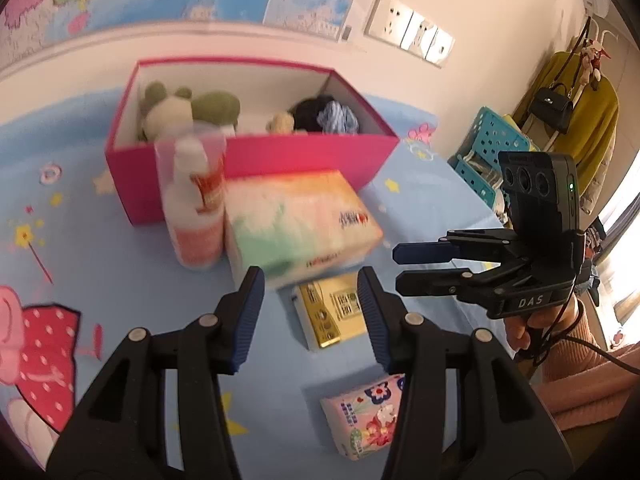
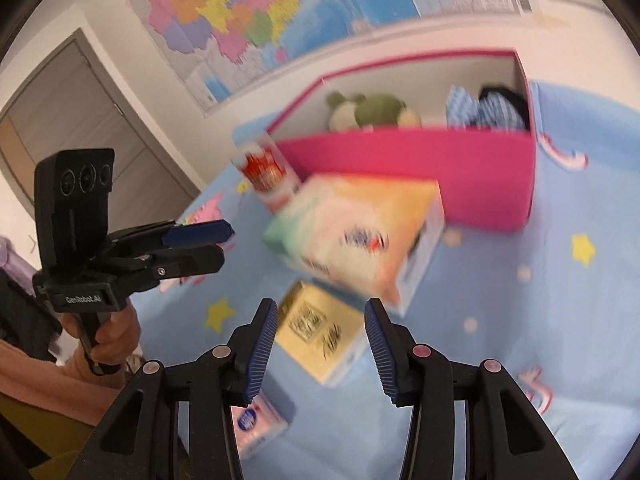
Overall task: Organize soft objects
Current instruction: 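Grasp the yellow tissue pack with the right tool and lift it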
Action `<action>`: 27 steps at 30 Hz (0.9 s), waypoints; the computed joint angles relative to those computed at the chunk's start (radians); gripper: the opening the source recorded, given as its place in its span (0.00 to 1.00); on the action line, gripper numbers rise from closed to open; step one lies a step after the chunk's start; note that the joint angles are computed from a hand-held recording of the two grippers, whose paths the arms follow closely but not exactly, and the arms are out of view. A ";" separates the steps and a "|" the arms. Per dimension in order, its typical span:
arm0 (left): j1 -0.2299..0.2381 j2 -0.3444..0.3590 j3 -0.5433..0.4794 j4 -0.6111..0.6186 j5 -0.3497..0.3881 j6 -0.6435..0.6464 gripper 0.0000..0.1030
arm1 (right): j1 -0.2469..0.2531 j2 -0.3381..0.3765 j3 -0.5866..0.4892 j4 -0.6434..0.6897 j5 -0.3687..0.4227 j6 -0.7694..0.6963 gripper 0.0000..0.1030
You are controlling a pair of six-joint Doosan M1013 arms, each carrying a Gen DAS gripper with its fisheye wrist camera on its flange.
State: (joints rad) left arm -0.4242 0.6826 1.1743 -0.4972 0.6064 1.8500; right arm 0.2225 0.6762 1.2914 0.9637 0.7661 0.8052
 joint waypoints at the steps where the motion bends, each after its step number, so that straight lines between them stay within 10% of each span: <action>1: -0.002 0.002 0.001 0.007 0.004 -0.008 0.49 | 0.001 -0.001 0.006 -0.010 -0.002 0.012 0.45; 27: -0.015 0.059 -0.052 -0.006 0.168 -0.036 0.31 | 0.003 0.018 0.035 0.027 0.012 0.050 0.38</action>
State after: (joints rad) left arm -0.4395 0.7416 1.1219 -0.5031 0.7741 1.8140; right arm 0.2257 0.6946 1.3263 0.9905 0.7784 0.8555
